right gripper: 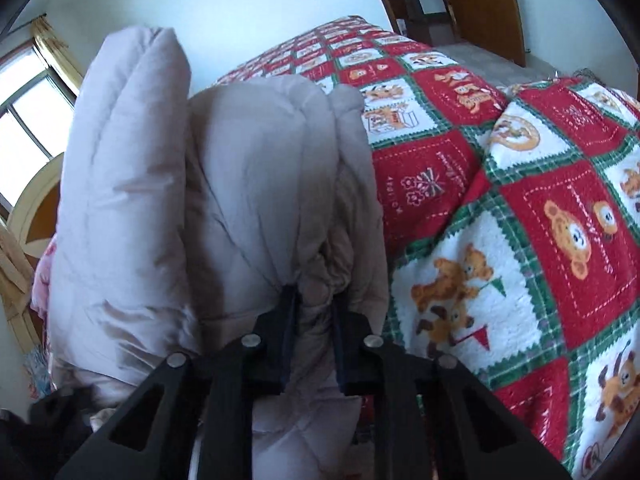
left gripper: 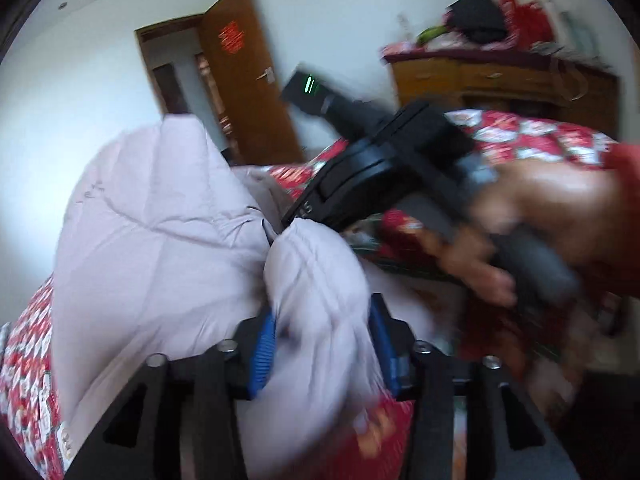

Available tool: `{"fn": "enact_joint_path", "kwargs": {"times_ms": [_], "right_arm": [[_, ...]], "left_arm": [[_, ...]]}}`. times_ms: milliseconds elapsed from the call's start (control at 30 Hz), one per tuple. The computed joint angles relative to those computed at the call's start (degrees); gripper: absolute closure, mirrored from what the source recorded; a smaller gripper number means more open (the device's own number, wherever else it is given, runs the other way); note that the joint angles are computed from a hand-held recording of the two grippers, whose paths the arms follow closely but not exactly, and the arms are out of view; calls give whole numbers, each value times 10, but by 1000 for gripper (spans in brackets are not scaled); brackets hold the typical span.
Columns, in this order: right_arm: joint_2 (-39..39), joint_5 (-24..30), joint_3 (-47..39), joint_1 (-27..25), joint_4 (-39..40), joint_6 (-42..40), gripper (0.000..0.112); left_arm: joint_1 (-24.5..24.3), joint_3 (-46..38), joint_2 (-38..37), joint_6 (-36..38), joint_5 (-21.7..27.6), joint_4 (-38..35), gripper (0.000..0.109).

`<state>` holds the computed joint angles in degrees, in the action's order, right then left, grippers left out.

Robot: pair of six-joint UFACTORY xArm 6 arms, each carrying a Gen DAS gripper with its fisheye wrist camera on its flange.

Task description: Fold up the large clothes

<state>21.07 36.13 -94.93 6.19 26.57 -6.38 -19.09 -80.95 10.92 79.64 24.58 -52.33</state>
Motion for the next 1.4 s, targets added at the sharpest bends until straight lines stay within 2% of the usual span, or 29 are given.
{"fn": "enact_joint_path", "kwargs": {"times_ms": [33,100,133,200,267,333,400,467,500,533,600,633,700,767,833,933,1000,1067,1133,1200,1233,1267,1333,1400], "right_arm": [[-1,-2,2,1,-4,2,96],[-10,-15,18,1,10,-6,96],[-10,-23,23,1,23,-15,96],[-22,-37,44,2,42,-25,96],[-32,-45,57,5,38,-19,96],[-20,-46,42,6,23,-5,96],[-29,-49,52,8,18,0,96],[-37,-50,62,8,21,0,96],[-32,-48,56,7,21,1,96],[-22,-45,44,6,19,3,96],[-12,-42,31,6,16,7,96],[-14,-44,34,6,17,9,96],[-2,-46,24,3,26,6,96],[2,-54,26,2,45,-9,97],[-2,-59,31,5,31,-3,97],[-7,-69,40,5,40,-8,97],[-23,-85,61,3,78,-34,94],[-51,-84,87,-7,160,-87,85],[-101,-117,132,-17,280,-162,78],[-140,-157,157,-15,397,-270,57],[-150,-159,153,-14,430,-308,42],[-147,-142,138,-15,439,-323,33],[-119,-108,95,-14,393,-291,33],[-78,-98,47,-4,290,-221,38]], "left_arm": [[23,24,-35,43,41,-37,54],[61,43,-67,70,96,-72,50],[91,38,-74,53,129,-82,50],[135,4,-59,2,161,-104,50],[169,-56,-20,-57,163,-131,50],[195,-144,45,-161,144,-141,50],[207,-248,126,-281,128,-104,50],[198,-368,222,-401,108,-7,50],[193,-428,266,-461,121,44,50],[191,-488,306,-508,159,80,50],[171,-582,375,-557,191,105,51],[161,-592,383,-558,198,110,51],[140,-550,359,-543,171,124,51],[120,-526,345,-533,146,169,51],[102,-476,317,-528,103,218,51],[89,-447,312,-575,58,296,50],[84,-446,320,-605,42,353,50],[83,-439,317,-611,34,379,50],[81,-432,314,-616,29,396,50],[79,-429,313,-621,27,408,50],[79,-432,315,-623,27,411,50],[79,-435,317,-627,28,415,50],[78,-433,316,-632,28,423,50],[78,-429,314,-638,27,432,50]]}}
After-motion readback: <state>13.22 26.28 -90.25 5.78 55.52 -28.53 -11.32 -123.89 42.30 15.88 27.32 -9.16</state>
